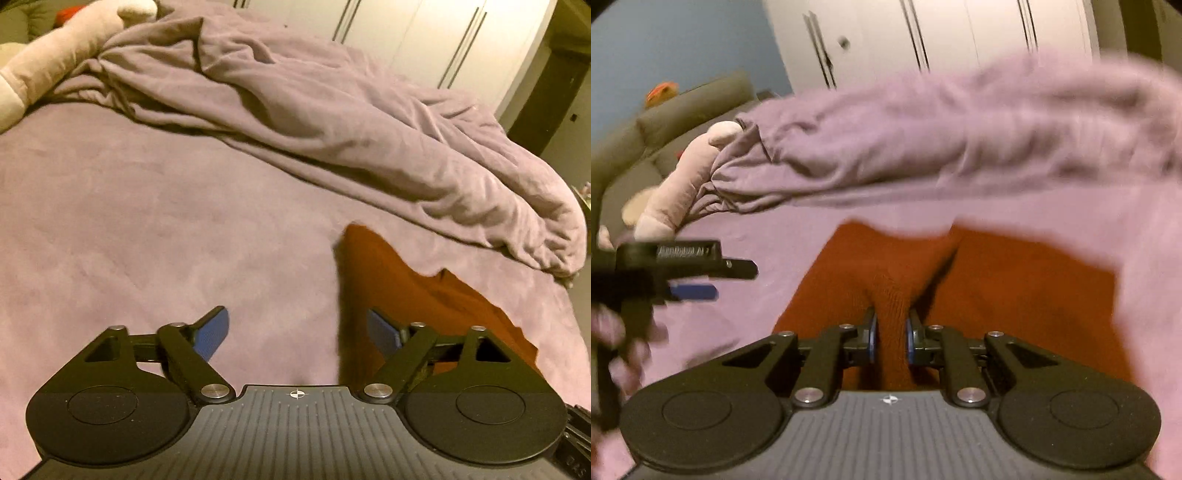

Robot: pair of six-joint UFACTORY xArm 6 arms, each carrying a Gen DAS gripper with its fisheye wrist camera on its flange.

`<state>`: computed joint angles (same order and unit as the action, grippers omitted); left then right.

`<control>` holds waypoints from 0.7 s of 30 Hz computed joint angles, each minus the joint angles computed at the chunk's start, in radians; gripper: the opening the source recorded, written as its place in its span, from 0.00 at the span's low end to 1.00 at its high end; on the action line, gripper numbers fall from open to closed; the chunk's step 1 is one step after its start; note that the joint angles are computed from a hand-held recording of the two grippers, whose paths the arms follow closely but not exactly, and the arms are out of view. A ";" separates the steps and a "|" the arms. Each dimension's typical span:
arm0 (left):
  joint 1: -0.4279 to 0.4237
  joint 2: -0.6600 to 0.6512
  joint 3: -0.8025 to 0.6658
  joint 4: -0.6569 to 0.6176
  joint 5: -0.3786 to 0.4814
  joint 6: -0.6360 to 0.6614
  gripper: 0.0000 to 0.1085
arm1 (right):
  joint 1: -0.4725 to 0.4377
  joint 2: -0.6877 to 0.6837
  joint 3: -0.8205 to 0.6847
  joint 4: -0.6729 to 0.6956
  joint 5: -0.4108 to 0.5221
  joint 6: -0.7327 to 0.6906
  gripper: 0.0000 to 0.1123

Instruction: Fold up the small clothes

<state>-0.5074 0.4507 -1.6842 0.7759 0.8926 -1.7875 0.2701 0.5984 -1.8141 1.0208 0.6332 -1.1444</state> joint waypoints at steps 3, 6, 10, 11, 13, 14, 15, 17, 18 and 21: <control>-0.005 0.022 0.012 -0.059 -0.074 0.022 0.81 | 0.010 -0.033 0.111 -0.046 -0.215 -0.018 0.12; -0.024 0.075 -0.036 -0.113 -0.070 0.091 0.81 | 0.006 -0.008 0.167 -0.183 -0.383 0.034 0.02; -0.033 0.122 -0.083 -0.136 -0.124 0.119 0.81 | -0.054 -0.020 0.103 -0.088 -0.155 0.068 0.04; -0.037 0.143 -0.114 -0.153 -0.114 0.138 0.80 | -0.075 -0.004 0.056 -0.080 -0.061 0.105 0.11; -0.053 0.189 -0.192 -0.151 -0.030 0.176 0.80 | -0.103 0.047 -0.039 -0.055 0.057 0.192 0.35; -0.052 0.189 -0.191 -0.155 -0.030 0.177 0.80 | -0.107 0.062 -0.068 -0.058 0.093 0.222 0.50; -0.049 0.178 -0.170 -0.158 -0.051 0.159 0.80 | -0.114 0.083 -0.104 -0.075 0.136 0.250 0.57; -0.047 0.165 -0.145 -0.163 -0.071 0.144 0.80 | -0.128 0.145 -0.198 -0.050 0.246 0.265 0.66; -0.048 0.166 -0.145 -0.163 -0.065 0.145 0.80 | -0.132 0.186 -0.253 -0.033 0.294 0.286 0.66; -0.047 0.170 -0.158 -0.183 -0.047 0.160 0.80 | -0.124 0.400 -0.560 -0.101 0.451 0.515 0.66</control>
<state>-0.5547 0.6207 -1.8424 0.5928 0.8458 -1.6276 0.1466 0.9985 -2.3740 0.9201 1.0841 -0.6290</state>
